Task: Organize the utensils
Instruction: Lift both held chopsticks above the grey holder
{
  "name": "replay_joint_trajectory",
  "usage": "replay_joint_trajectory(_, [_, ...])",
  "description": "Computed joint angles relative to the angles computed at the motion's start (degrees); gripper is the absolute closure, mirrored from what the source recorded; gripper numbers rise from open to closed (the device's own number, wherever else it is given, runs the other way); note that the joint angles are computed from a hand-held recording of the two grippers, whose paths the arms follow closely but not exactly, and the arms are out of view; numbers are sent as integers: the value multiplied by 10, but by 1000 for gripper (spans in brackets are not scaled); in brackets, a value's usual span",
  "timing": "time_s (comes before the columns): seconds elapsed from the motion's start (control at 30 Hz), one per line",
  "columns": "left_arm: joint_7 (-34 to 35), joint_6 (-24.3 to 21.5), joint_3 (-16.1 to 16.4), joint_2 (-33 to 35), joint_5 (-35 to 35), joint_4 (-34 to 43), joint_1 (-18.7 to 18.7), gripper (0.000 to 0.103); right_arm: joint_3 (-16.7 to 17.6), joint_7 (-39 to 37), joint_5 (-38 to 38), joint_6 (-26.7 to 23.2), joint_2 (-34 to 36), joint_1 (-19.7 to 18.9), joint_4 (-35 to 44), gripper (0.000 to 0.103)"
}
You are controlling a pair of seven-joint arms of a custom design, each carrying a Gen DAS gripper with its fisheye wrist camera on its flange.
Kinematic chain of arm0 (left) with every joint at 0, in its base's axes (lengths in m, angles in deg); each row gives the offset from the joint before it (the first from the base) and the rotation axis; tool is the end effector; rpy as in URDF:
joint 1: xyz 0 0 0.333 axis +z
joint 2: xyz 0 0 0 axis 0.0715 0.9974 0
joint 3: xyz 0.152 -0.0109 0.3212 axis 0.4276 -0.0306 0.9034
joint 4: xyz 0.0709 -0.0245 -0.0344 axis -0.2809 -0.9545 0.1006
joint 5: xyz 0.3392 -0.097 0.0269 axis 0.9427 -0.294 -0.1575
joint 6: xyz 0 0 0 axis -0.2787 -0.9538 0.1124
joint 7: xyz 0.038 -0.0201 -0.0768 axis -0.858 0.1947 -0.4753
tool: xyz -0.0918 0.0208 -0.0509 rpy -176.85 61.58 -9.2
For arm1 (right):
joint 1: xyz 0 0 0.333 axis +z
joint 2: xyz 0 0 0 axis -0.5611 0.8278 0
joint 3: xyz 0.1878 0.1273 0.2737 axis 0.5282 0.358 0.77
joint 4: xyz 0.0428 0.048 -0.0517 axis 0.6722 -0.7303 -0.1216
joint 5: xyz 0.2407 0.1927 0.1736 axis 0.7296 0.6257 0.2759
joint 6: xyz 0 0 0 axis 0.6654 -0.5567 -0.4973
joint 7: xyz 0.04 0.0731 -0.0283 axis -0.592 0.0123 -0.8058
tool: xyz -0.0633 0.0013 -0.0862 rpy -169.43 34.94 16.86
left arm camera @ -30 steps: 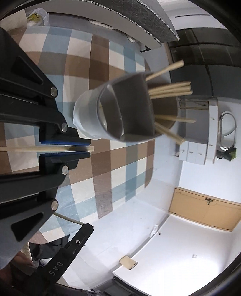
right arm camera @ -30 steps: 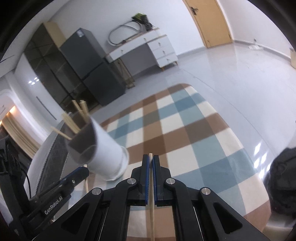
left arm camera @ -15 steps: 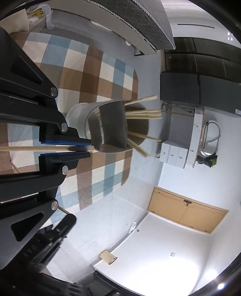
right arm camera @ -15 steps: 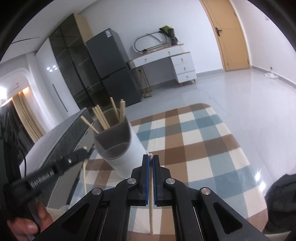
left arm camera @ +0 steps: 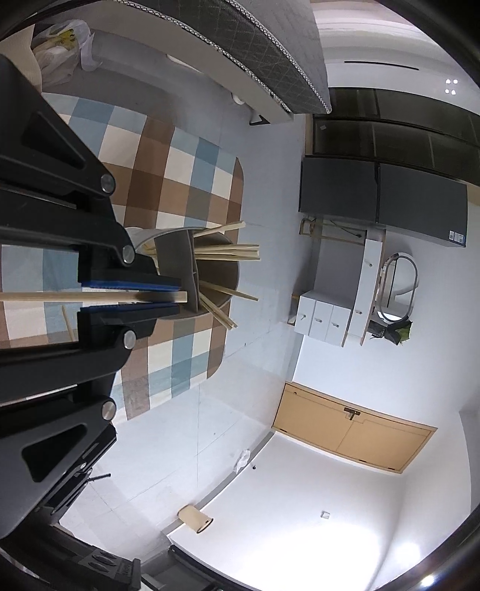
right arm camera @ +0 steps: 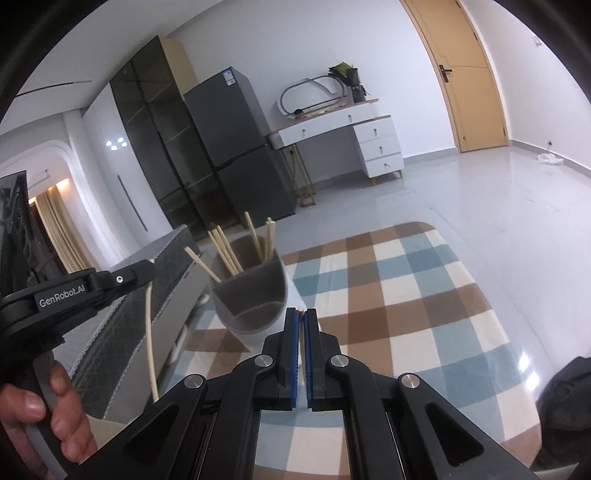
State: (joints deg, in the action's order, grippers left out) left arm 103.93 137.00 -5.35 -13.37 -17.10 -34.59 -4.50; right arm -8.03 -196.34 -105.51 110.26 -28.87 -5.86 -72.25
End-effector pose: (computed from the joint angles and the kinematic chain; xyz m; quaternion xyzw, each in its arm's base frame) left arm 0.5752 -0.2503 0.5666 -0.5517 0.6952 -0.4337 0.1555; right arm 0.4986 0.3527 0.5252 -0.5219 0.6856 -0.2426 0.4457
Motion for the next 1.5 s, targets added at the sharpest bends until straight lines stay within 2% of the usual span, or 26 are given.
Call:
replay_joint_trajectory(0.07, [-14, -8, 9, 3, 9, 11, -5, 101, -1, 4, -9, -1, -2, 1, 5, 101])
replay_joint_trajectory(0.17, [-8, -9, 2, 8, -1, 27, 3, 101, -1, 6, -17, -4, -3, 0, 17, 101])
replay_joint_trajectory(0.37, [25, 6, -29, 27, -40, 62, 28, 101, -1, -17, -15, -1, 2, -3, 47, 101])
replay_joint_trajectory(0.5, [37, 16, -43, 49, -47, 93, 40, 101, -6, -61, 5, 5, 13, -3, 80, 101])
replay_joint_trajectory(0.63, [29, 36, -37, 85, -25, 135, 35, 101, -18, -103, 30, 16, 27, -4, 125, 101])
replay_joint_trajectory(0.77, [10, 53, -35, 127, 10, 184, 35, 101, -31, -174, 87, 24, 53, -4, 177, 101])
replay_joint_trajectory(0.87, [-13, 57, -16, 158, 40, 226, 22, 101, -41, -237, 145, 36, 84, -7, 229, 102])
replay_joint_trajectory(1.0, [-21, 63, -31, 201, 68, 274, 34, 101, -50, -308, 205, 50, 134, -9, 304, 103])
replay_joint_trajectory(1.03, [-21, 63, -38, 210, 74, 284, 38, 101, -47, -333, 227, 55, 151, -13, 325, 103])
replay_joint_trajectory(1.2, [-45, 65, -19, 238, 97, 316, 22, 101, -31, -431, 319, 68, 217, -25, 400, 103])
replay_joint_trajectory(1.33, [-51, 77, -23, 251, 114, 319, 22, 101, -61, -433, 344, 91, 224, -9, 387, 103])
replay_joint_trajectory(1.4, [-63, 86, -1, 252, 122, 321, 7, 101, -73, -434, 359, 97, 220, -1, 369, 103])
replay_joint_trajectory(1.5, [-64, 101, -16, 252, 136, 310, 17, 101, -103, -414, 376, 119, 204, 15, 320, 103])
